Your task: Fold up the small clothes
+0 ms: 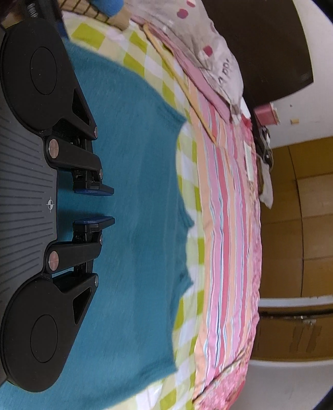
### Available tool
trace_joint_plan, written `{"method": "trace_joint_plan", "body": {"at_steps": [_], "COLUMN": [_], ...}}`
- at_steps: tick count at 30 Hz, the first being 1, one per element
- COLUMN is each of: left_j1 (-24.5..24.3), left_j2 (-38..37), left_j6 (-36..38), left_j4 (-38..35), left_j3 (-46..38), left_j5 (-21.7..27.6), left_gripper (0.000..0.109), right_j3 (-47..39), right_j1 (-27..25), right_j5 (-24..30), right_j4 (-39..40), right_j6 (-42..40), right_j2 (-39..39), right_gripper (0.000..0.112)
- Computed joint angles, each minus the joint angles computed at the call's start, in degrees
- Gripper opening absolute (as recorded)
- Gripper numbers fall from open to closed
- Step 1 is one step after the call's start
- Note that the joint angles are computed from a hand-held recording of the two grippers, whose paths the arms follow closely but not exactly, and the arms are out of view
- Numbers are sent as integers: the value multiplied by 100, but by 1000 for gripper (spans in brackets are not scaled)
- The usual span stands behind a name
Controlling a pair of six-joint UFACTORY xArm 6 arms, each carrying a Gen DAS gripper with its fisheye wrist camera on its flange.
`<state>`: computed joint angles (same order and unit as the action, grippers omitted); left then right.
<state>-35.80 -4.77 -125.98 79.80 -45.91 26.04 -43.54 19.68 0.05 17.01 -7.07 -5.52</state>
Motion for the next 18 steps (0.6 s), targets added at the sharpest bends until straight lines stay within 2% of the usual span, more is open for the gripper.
{"method": "trace_joint_plan", "body": {"at_steps": [4,6,9,12,15,18], "left_j1": [21,42,60,84,127,176], "left_j2": [-61,-82,-85,-91,-95,-101], "left_j6": [-219,-263,-254,-318,-382,-477], "left_j4": [70,101,113,189,271,358], "left_j3": [63,88,98,113,129,147], "left_j5": [-61,-106,-148,-193,-265,-355], "left_gripper": [71,71,71,71,71,72], "right_j3": [-486,-828,-1305,-1823,-2444,-2955], "right_j1": [284,433,604,712,792,836], "right_j5": [254,478,729,947,1342,1612], "right_j4": [639,945,950,320,-18,-915], "right_j6": [-538,-791,-800,-191,318,1101], "right_j2": [262,451,768,1180,1633,1996], "right_gripper": [19,24,25,29,41,44]}}
